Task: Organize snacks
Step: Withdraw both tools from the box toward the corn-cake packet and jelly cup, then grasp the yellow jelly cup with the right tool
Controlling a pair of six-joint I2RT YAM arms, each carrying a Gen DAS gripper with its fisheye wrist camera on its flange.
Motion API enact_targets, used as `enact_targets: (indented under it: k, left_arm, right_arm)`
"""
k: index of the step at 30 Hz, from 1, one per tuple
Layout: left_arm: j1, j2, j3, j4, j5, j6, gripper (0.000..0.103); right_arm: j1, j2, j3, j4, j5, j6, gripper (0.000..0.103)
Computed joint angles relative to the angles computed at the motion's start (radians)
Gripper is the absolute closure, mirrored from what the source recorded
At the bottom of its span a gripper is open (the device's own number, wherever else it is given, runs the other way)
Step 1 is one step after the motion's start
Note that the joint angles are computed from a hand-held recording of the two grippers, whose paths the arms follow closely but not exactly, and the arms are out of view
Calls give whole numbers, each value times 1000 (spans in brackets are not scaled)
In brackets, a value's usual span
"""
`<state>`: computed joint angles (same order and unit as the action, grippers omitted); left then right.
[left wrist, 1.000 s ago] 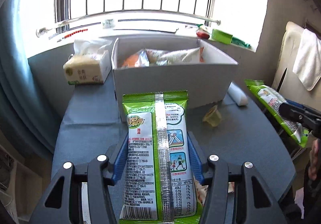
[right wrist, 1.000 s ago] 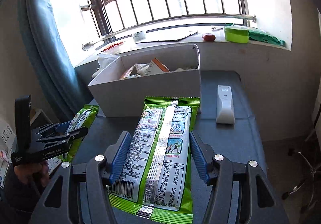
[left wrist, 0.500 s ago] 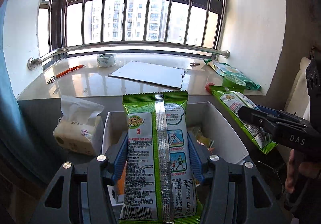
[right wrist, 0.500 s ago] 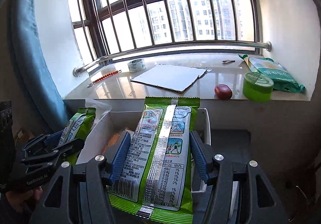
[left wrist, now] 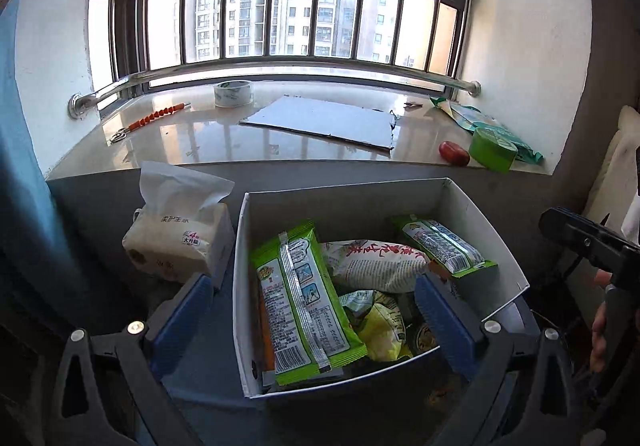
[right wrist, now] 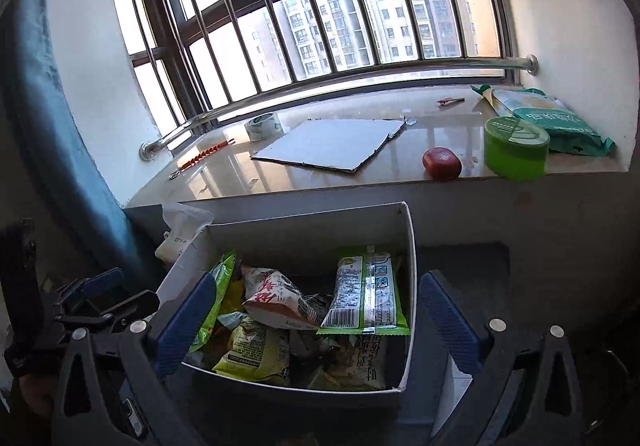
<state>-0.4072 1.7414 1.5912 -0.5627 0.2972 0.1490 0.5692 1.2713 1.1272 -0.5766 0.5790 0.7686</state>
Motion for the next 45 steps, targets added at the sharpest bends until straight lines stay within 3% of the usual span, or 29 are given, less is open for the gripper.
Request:
enact_targets:
  k: [6,10,14,18,25,28,33,40,42,43,45]
  left_arm:
    - [67,-290,-303,68,132,70,0]
    - [101,-503,-526,43,201,128,0]
    - [151,-724,-762,27,277,160,0]
    - [172,-831,-892,-23,300,165,0]
    - [101,-899,-956,-41,239,81,0]
    - [84,-918,-967,-37,210,63,0]
    - [76,-922,-975,-53,195,69,0]
    - [47,-883,-997,-41,146,75,0]
    - [41,-866,-1003,-31,142,74,0]
    - [38,-858,-1005,-29,142,76,0]
    - [31,-850,-1010,-23,137,77,0]
  right_arm:
    - [340,-85,-91,-77,244,153,0]
    - [600,-50,-166,-163,407,471,0]
    - [764,70,-193,-292,443,823,0]
    - [817,136,-230,-296,412,964,0]
    - [763,131,-274,-164,370,850,0]
    - [685,126,-281,-78,328,710,0]
    - [496,165,-299,115,185,450,0]
    - [301,298,-248,214,-10,268,2]
    - [267,324,-239,224,-58,246,31]
    - [258,346,-218,192,-67,252,68]
    - [268,328,-232,192,-44,266,69]
